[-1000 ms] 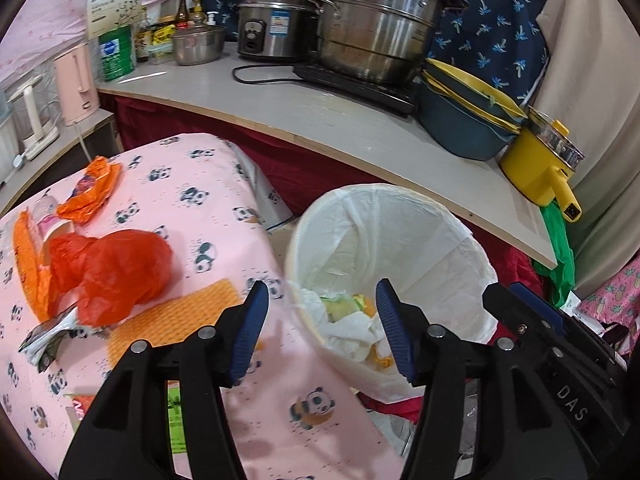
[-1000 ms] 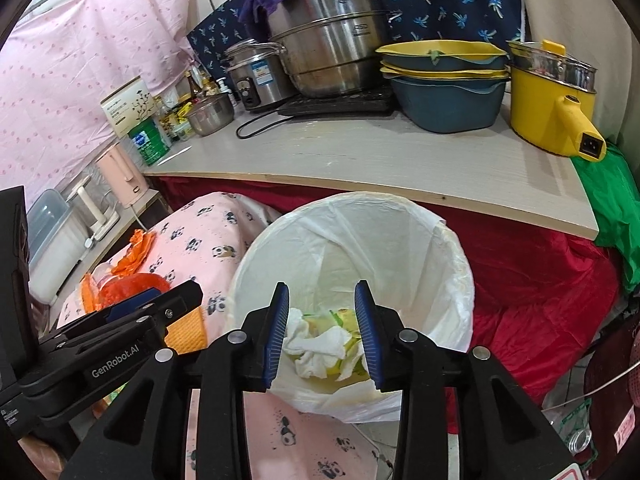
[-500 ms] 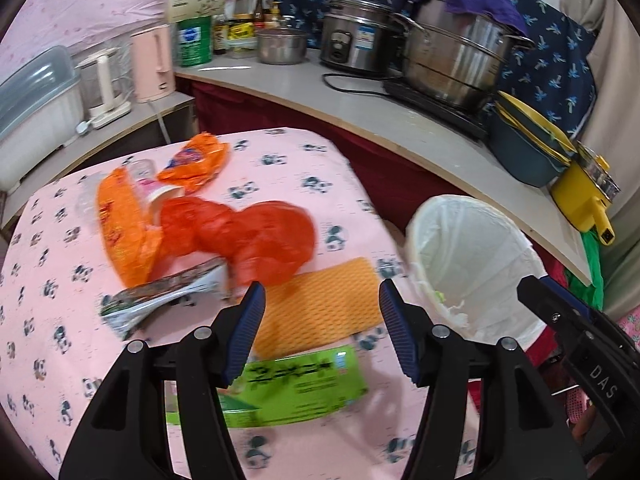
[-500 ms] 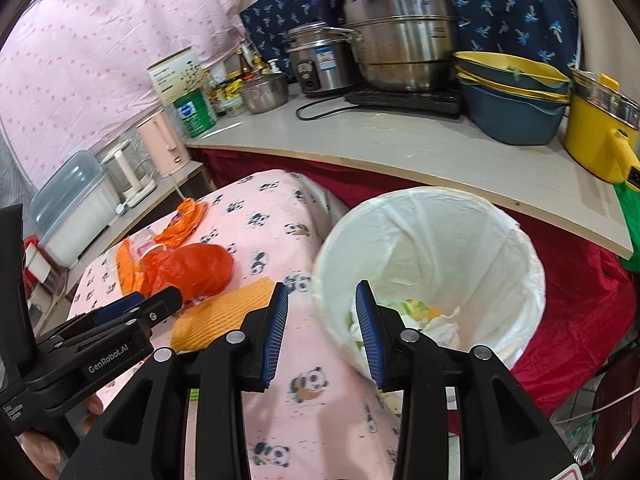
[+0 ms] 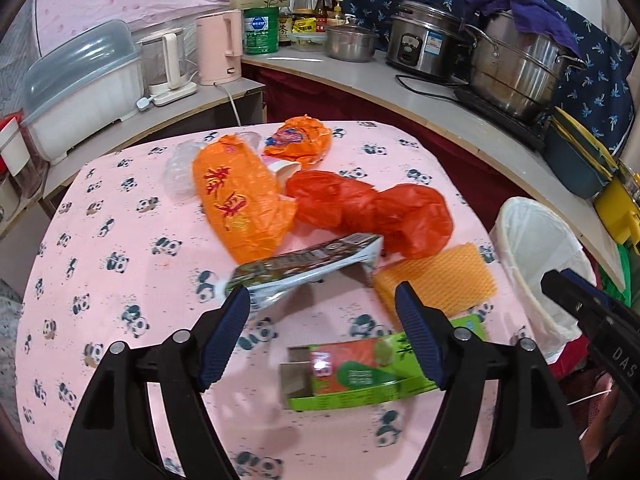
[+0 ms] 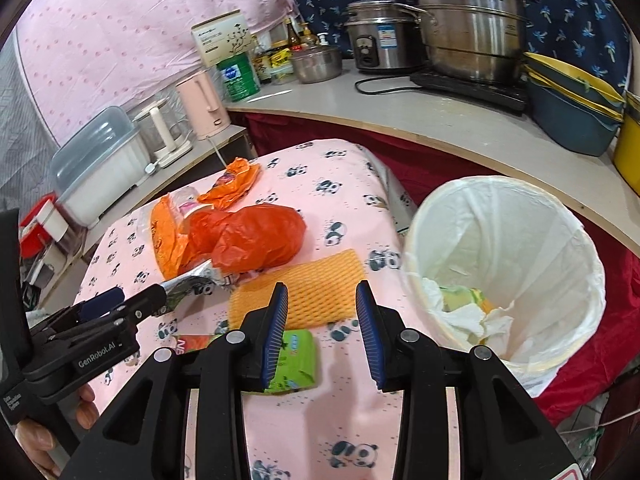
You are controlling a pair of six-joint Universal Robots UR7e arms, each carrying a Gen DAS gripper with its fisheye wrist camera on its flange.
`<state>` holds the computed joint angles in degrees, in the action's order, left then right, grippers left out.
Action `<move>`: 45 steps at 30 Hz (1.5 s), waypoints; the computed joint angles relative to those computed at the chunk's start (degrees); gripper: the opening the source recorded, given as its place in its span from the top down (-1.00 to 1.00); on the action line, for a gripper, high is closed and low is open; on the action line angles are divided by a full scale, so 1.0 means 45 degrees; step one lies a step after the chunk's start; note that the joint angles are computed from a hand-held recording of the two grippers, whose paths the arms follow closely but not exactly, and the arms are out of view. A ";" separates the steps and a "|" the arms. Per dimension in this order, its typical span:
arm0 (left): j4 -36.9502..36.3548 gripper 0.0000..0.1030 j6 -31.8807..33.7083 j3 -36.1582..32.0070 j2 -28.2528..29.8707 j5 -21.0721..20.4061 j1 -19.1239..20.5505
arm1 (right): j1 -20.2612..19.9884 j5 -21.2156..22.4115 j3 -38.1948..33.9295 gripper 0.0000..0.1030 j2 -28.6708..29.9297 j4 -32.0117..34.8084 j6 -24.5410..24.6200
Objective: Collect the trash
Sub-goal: 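Grasp the red plastic bag with the right tool while the left tool grasps the silver wrapper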
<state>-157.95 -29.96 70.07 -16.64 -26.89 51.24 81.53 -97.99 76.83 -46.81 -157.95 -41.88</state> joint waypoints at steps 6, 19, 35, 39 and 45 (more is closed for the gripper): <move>-0.0538 -0.48 0.1411 0.0385 -0.0208 0.0203 0.0279 | 0.0307 -0.0018 -0.0319 0.12 0.0468 0.0223 0.0015; -0.1381 -0.46 0.5605 -0.1360 0.0802 -0.0616 0.1144 | 0.0738 -0.0653 -0.2946 -0.01 0.2627 0.1428 0.0641; -0.1136 0.67 0.4375 -0.0740 0.0152 -0.2092 0.1378 | 0.0820 -0.0451 -0.4082 0.00 0.3410 0.2652 0.1134; -0.1062 0.68 0.3622 -0.0327 -0.0123 -0.2093 0.1336 | 0.0909 -0.0542 -0.4237 -0.08 0.3550 0.2579 0.1116; -0.1098 0.68 0.2905 0.0046 -0.0424 -0.2049 0.1293 | 0.0862 -0.0740 -0.5261 0.56 0.4200 0.3763 0.1605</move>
<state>-162.90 -16.89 70.27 -18.54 -36.11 57.06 85.42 -101.32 53.16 -27.91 -141.01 -34.66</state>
